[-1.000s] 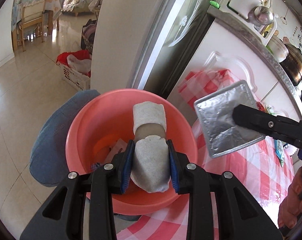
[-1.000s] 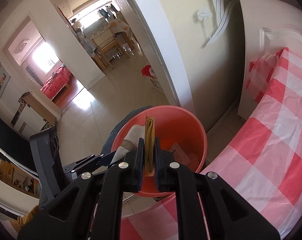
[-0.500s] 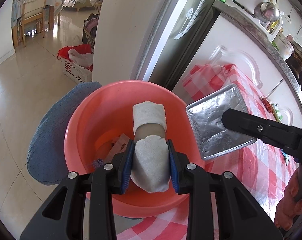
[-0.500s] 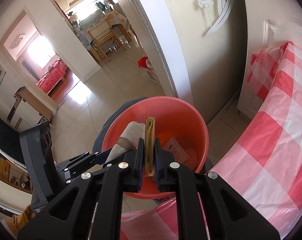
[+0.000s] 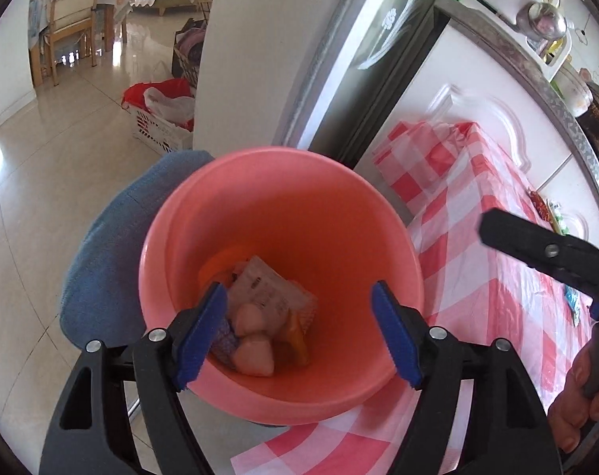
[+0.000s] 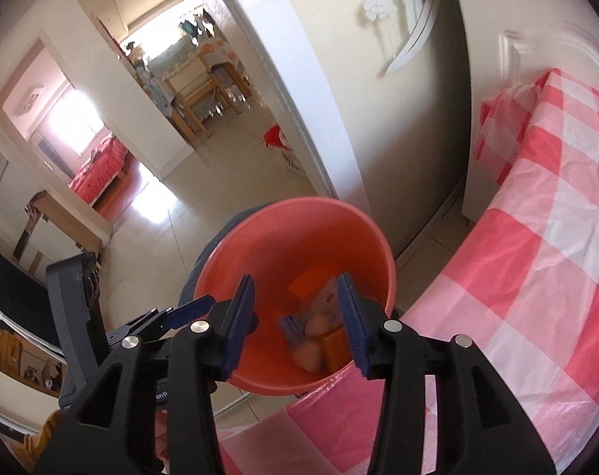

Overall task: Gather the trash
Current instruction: 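Move both tools back over the table toward the sponge and bubble wrap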

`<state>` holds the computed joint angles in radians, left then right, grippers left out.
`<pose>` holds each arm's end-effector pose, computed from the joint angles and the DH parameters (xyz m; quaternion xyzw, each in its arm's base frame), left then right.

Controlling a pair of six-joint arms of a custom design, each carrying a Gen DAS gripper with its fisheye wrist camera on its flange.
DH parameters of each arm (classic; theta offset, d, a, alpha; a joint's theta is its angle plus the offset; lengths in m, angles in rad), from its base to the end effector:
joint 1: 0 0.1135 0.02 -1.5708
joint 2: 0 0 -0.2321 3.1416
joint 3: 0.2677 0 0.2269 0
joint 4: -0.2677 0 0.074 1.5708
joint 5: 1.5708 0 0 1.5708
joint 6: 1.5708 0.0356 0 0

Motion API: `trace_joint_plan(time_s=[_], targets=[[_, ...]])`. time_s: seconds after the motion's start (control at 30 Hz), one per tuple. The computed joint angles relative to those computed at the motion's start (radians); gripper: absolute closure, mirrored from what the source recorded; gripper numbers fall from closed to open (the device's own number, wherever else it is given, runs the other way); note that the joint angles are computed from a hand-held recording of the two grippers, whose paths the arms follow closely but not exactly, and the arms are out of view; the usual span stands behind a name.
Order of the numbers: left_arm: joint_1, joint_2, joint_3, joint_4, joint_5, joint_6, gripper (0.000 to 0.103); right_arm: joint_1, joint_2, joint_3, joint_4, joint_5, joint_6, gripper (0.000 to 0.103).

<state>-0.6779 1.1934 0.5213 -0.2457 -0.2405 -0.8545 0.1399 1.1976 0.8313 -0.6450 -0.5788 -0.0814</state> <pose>0.1681 -0.1245 0.1538 -0.1212 0.9333 -0.1389 0.3082 0.2114 0.0494 0.2193 -0.1800 0.9068 0.2819 0.2565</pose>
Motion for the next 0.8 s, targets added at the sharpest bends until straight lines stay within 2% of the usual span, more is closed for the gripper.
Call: trace_joint_plan(time_s=[0.07, 0.13, 0.17, 0.3, 0.37, 0.5, 0.63, 0.8], targets=[[0.023, -0.05, -0.024, 0.013, 0.041, -0.006, 0.024, -0.053, -0.051, -0.01, -0.015, -0.027, -0.014, 0.041], [0.029, -0.091, -0.034, 0.007, 0.049, -0.015, 0.023, -0.101, -0.085, -0.009, -0.041, -0.052, -0.038, 0.039], [0.023, -0.11, -0.036, 0.003, 0.042, -0.019, 0.023, -0.133, -0.113, -0.012, -0.06, -0.064, -0.056, 0.035], [-0.051, -0.167, -0.025, -0.012, -0.075, -0.049, 0.015, -0.263, -0.17, -0.01, -0.141, -0.131, -0.157, 0.031], [-0.092, -0.188, -0.02, -0.001, -0.128, -0.054, 0.014, -0.33, -0.184, -0.002, -0.184, -0.159, -0.215, 0.03], [-0.158, -0.161, 0.031, 0.009, -0.172, -0.047, 0.012, -0.504, -0.198, 0.023, -0.306, -0.252, -0.38, 0.026], [-0.223, -0.11, 0.125, -0.068, -0.279, -0.058, 0.012, -0.689, -0.147, 0.078, -0.437, -0.342, -0.567, 0.025], [-0.259, -0.025, 0.273, -0.188, -0.308, -0.071, 0.012, -0.924, -0.005, 0.189, -0.621, -0.424, -0.826, 0.023]])
